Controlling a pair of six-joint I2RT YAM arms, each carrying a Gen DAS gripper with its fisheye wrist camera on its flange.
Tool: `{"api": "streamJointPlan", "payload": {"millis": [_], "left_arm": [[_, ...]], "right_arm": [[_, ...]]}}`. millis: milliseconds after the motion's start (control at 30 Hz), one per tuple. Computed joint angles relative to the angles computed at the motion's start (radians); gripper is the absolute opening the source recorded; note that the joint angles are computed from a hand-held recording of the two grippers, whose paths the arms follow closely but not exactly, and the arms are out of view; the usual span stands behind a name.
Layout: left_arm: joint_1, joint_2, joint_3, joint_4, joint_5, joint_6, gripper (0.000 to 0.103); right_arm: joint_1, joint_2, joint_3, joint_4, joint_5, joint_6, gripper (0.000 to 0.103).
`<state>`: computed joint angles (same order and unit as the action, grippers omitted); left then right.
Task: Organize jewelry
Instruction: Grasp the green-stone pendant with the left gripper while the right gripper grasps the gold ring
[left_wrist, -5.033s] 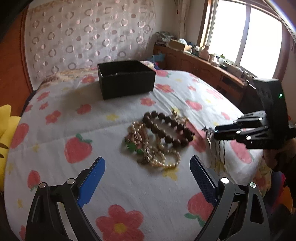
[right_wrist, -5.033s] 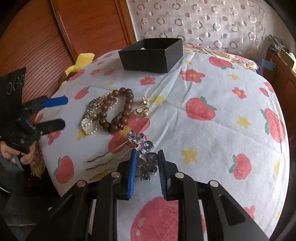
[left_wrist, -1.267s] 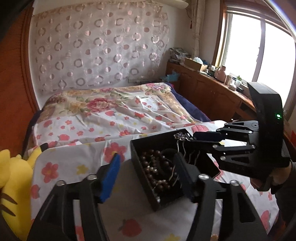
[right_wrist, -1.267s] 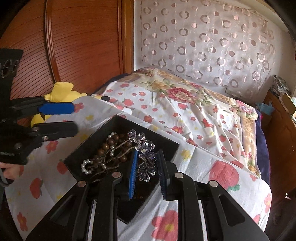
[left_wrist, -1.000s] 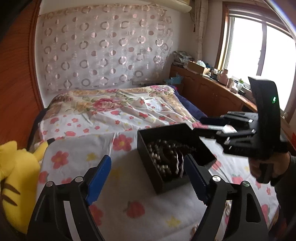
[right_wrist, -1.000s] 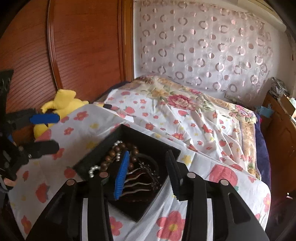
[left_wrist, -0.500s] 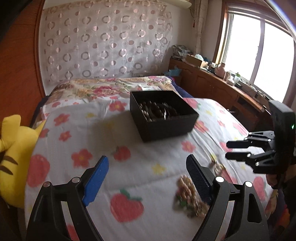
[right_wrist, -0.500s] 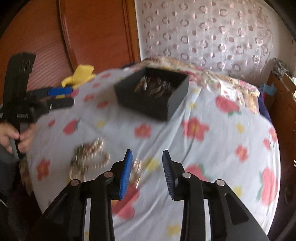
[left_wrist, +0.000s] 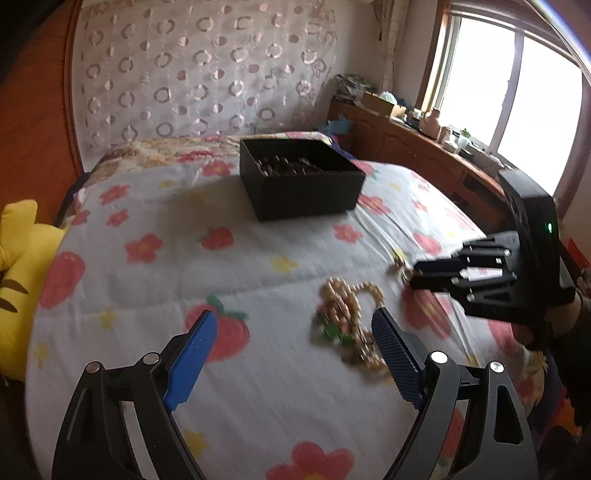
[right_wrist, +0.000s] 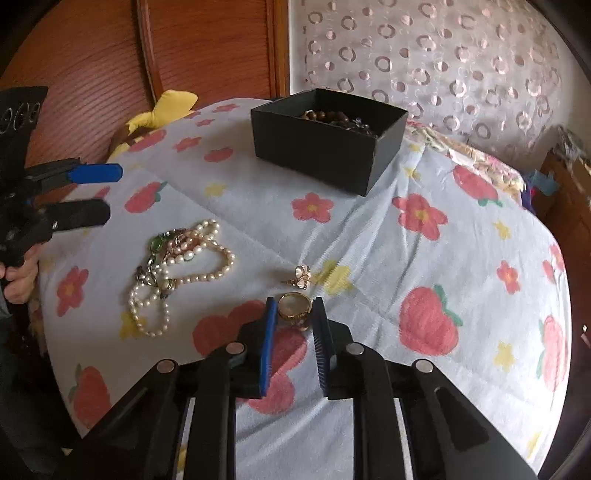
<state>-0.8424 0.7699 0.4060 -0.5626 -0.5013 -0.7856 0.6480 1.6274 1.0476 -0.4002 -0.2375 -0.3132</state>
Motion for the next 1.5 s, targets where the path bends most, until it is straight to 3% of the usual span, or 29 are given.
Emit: {"api": "streamJointPlan", "payload": {"millis": [333,500,567,733,933,1067,1133,1167,1233,1500], "left_arm": [[-0.229,0.153,0.021,0.021,-0.078,-0.159,0.08],[-0.197,0.176,0.025,0.051,-0.034,-0.109,0.041],[-0.146,0.178,0.026,0.055,-0.011,-0.073,0.035],[0.018,0.156,0.0,0.119,0.085,0.019,0.027],[0.134,0.171,-0.017,0.199,0.19,0.071,0.027],[0.104,0.225,0.005,0.209,0.187,0.069,0.026],[0.075,0.259,0.023,0.195,0.145,0.058,0.022],[0.075,0.271,0.032,0.186,0.138,0.058,0.014],[0.091,0.26,0.027,0.191,0.159,0.07,0.012],[0.016,0.203,0.04,0.12,0.099,0.062,0.011]], "right_arm": [[-0.052,-0.14,-0.133,-0.001,-0.017,-0.016,0.021],[-0.096,-0.203,-0.201,0.013,-0.043,0.0,0.021],[-0.1,-0.215,-0.212,0.018,-0.044,0.006,0.021],[-0.107,-0.227,-0.237,0.048,-0.056,0.022,0.021],[-0.109,-0.228,-0.244,0.062,-0.062,0.026,0.021],[-0.108,-0.225,-0.243,0.065,-0.061,0.027,0.021],[-0.108,-0.225,-0.243,0.066,-0.062,0.029,0.021],[-0.108,-0.225,-0.243,0.065,-0.061,0.027,0.021],[-0.107,-0.224,-0.242,0.066,-0.059,0.026,0.021],[-0.107,-0.226,-0.245,0.067,-0.059,0.027,0.021]]}}
